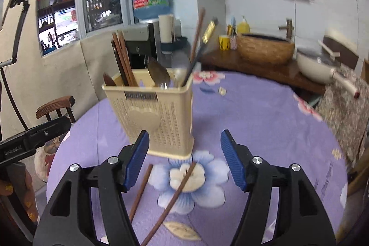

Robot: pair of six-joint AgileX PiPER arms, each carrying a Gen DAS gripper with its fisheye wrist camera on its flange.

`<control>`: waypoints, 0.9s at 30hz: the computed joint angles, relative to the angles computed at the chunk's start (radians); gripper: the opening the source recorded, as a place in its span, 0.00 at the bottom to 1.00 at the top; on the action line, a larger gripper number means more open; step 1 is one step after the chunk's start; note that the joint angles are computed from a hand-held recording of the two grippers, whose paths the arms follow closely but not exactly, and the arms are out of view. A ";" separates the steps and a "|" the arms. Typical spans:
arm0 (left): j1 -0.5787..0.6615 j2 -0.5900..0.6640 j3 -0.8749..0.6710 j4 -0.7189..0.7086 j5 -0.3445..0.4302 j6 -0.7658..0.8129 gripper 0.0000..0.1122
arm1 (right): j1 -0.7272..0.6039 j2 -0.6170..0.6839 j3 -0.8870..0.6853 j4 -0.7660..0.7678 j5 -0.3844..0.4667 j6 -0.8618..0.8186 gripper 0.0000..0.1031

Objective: Organize utensils
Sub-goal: 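Withdraw both tools toward the last two wooden chopsticks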

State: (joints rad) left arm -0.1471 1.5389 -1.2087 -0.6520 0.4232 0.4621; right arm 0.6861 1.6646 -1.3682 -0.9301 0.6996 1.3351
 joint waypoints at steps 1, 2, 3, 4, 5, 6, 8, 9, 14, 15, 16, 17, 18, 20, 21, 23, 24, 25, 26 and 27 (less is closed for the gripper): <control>-0.006 -0.004 0.022 0.028 -0.017 -0.024 0.83 | -0.001 0.006 0.009 0.015 0.002 0.007 0.63; -0.007 -0.006 0.042 0.041 -0.029 -0.032 0.83 | -0.001 0.011 0.022 0.022 0.008 0.020 0.63; -0.012 -0.004 0.055 0.065 -0.037 -0.052 0.83 | 0.000 0.019 0.024 0.031 0.014 0.024 0.63; -0.014 0.001 0.067 0.085 -0.040 -0.067 0.83 | 0.000 0.026 0.029 0.046 0.017 0.023 0.63; -0.014 0.003 0.078 0.091 -0.043 -0.070 0.83 | -0.004 0.032 0.037 0.068 0.014 0.019 0.62; -0.015 0.009 0.082 0.102 -0.045 -0.080 0.83 | -0.007 0.037 0.043 0.085 0.010 0.016 0.62; -0.013 0.017 0.096 0.119 -0.046 -0.092 0.83 | -0.009 0.048 0.044 0.111 0.015 0.008 0.62; -0.011 0.020 0.103 0.119 -0.046 -0.091 0.83 | -0.006 0.055 0.044 0.118 0.021 0.005 0.63; -0.004 0.032 0.119 0.168 -0.058 -0.132 0.83 | -0.006 0.100 0.014 0.169 0.034 -0.032 0.62; -0.004 0.031 0.121 0.173 -0.060 -0.138 0.83 | -0.007 0.105 0.010 0.176 0.035 -0.035 0.62; 0.002 0.029 0.125 0.164 -0.062 -0.129 0.83 | -0.006 0.113 0.002 0.183 0.041 -0.040 0.62; 0.002 0.025 0.127 0.168 -0.062 -0.134 0.83 | -0.004 0.119 -0.007 0.186 0.050 -0.043 0.62; 0.007 0.023 0.129 0.163 -0.063 -0.128 0.83 | -0.001 0.125 -0.013 0.188 0.059 -0.042 0.62; 0.013 0.020 0.132 0.163 -0.069 -0.129 0.83 | 0.002 0.133 -0.020 0.195 0.069 -0.046 0.62; 0.015 0.020 0.132 0.163 -0.070 -0.130 0.83 | 0.003 0.139 -0.026 0.200 0.075 -0.048 0.61; 0.023 0.021 0.134 0.135 -0.066 -0.105 0.83 | 0.000 0.150 -0.036 0.220 0.077 -0.057 0.58; 0.025 0.022 0.133 0.122 -0.063 -0.092 0.83 | -0.002 0.158 -0.045 0.236 0.078 -0.069 0.57; 0.027 0.023 0.132 0.109 -0.060 -0.077 0.83 | -0.004 0.169 -0.061 0.250 0.084 -0.083 0.55; 0.029 0.024 0.131 0.095 -0.058 -0.058 0.83 | -0.003 0.180 -0.075 0.257 0.091 -0.091 0.54; 0.027 0.026 0.129 0.096 -0.058 -0.054 0.83 | -0.002 0.192 -0.092 0.262 0.101 -0.099 0.54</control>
State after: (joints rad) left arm -0.1198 1.5646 -1.0799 -0.5563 0.3657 0.4084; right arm 0.6842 1.8570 -1.4603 -0.6677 0.8009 1.2359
